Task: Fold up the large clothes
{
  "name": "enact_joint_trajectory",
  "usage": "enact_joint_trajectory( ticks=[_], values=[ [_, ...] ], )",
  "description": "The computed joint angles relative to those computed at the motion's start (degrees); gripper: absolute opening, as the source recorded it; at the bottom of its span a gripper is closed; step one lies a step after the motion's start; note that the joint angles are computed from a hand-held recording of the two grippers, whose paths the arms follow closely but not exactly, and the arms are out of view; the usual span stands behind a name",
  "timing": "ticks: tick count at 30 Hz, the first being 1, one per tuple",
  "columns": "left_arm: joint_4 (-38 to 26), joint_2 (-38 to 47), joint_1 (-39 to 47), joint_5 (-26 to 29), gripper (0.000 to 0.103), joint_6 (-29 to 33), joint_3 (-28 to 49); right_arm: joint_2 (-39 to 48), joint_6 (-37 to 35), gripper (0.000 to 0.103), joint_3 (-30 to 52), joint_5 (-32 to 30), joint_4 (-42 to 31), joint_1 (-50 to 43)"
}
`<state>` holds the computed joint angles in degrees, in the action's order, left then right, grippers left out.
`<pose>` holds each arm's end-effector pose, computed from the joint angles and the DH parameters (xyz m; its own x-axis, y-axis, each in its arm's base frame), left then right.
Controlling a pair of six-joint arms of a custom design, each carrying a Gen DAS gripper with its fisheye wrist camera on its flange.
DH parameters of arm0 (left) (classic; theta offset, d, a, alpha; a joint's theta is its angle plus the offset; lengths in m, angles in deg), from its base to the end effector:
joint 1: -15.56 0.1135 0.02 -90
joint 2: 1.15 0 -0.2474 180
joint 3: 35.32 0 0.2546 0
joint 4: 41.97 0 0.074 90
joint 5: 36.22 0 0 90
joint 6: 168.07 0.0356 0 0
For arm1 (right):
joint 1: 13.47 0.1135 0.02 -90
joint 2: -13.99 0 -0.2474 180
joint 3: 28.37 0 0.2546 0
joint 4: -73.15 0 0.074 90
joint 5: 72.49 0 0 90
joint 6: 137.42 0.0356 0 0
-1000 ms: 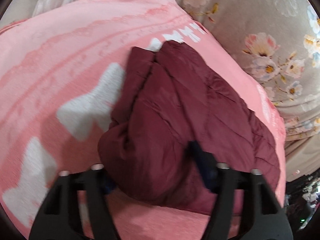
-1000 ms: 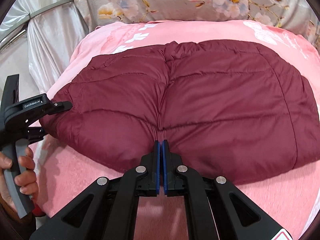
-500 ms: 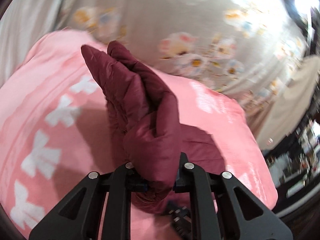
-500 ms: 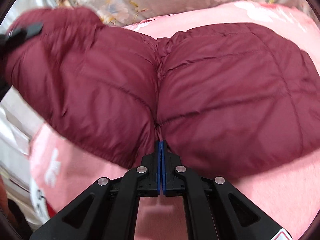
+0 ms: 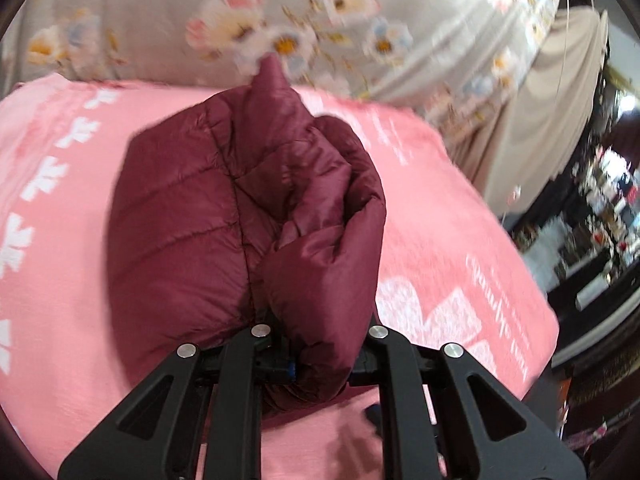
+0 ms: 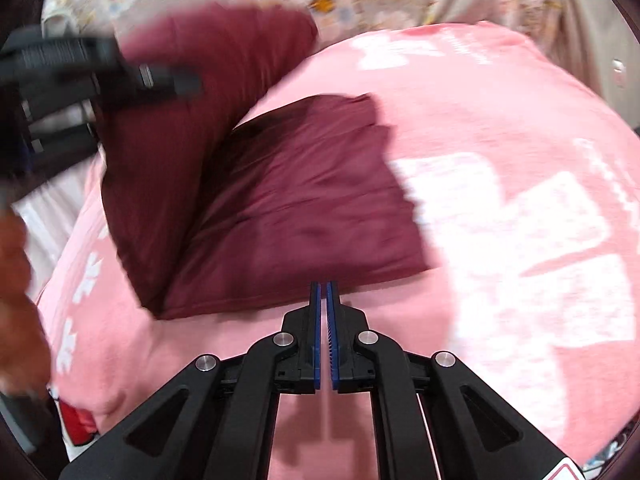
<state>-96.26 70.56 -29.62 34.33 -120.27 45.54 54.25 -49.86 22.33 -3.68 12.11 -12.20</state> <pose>0.1984 -0.1829 0.3126 -0.7082 -0.1859 -0.6811 0.0372 0.9535 -0.2990 0.1493 0.0162 0.2367 -0.7612 -0.0566 -0.6460 -0.2827 0.9255 0.2520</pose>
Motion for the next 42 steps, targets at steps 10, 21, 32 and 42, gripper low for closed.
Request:
enact_joint_trajectory(
  ticks=[10,21,32,42],
  values=[
    [4.6,15.5,-2.9,1.7,0.014,-3.1,0.5,5.3,-8.4,0.005,1.9,-8.5,-0.6,-16.9],
    [7.7,0.0,-3.0,2.1,0.078,-3.1,-4.0,15.7,-11.3,0.021,16.2,-19.0,-4.1,-23.8],
    [-8.2,-1.0,20.0,1.3,0.082,1.4,10.9,36.7,11.5,0.052,44.3,-14.9,1.1,-4.9],
    [-10.3,14.4,29.1,3.3,0.082,6.3,20.7,57.4,26.3,0.052,58.2,2.9,-0.6,7.0]
  ],
)
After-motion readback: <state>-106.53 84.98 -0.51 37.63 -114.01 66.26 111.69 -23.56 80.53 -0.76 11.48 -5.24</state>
